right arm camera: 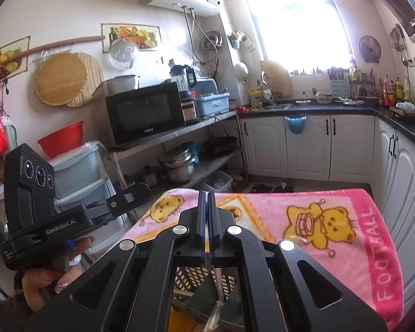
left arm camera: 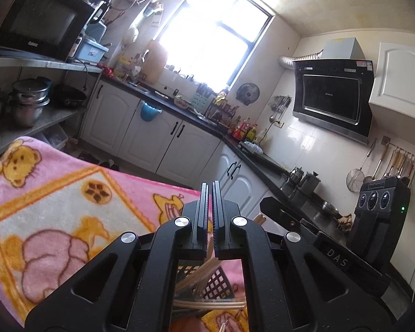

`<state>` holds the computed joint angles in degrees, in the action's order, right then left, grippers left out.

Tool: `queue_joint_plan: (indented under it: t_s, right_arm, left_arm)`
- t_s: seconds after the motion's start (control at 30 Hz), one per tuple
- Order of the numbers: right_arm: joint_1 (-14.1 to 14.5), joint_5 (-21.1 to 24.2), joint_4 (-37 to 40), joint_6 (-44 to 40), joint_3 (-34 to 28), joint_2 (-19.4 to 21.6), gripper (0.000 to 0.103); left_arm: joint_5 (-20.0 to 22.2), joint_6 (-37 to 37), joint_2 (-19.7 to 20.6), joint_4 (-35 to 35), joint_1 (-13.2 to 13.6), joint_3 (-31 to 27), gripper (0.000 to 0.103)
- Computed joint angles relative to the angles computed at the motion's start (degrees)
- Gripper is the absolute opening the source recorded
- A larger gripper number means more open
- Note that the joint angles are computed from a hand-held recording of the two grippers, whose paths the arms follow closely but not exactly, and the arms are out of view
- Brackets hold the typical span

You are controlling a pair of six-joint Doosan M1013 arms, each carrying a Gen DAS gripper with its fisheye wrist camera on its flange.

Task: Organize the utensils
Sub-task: 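Lower into the basket and open the left gripper while the right gripper opens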

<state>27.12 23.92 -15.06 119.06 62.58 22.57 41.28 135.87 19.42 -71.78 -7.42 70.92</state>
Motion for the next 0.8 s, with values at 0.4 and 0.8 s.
queue_joint_plan:
  t_s: [0.4, 0.8]
  right_arm:
    - [-0.5, 4.7, 4.7, -2.3, 0.8, 0.4, 0.003]
    - [-0.3, 7.2, 5.8, -3.4, 2.0, -0.6, 0.024]
  left_arm:
    - [0.4, -9.0, -0.7, 13.4, -0.7, 0.1, 0.001]
    - [3.4, -11.0, -1.1, 21.2, -1.4, 0.0, 0.015]
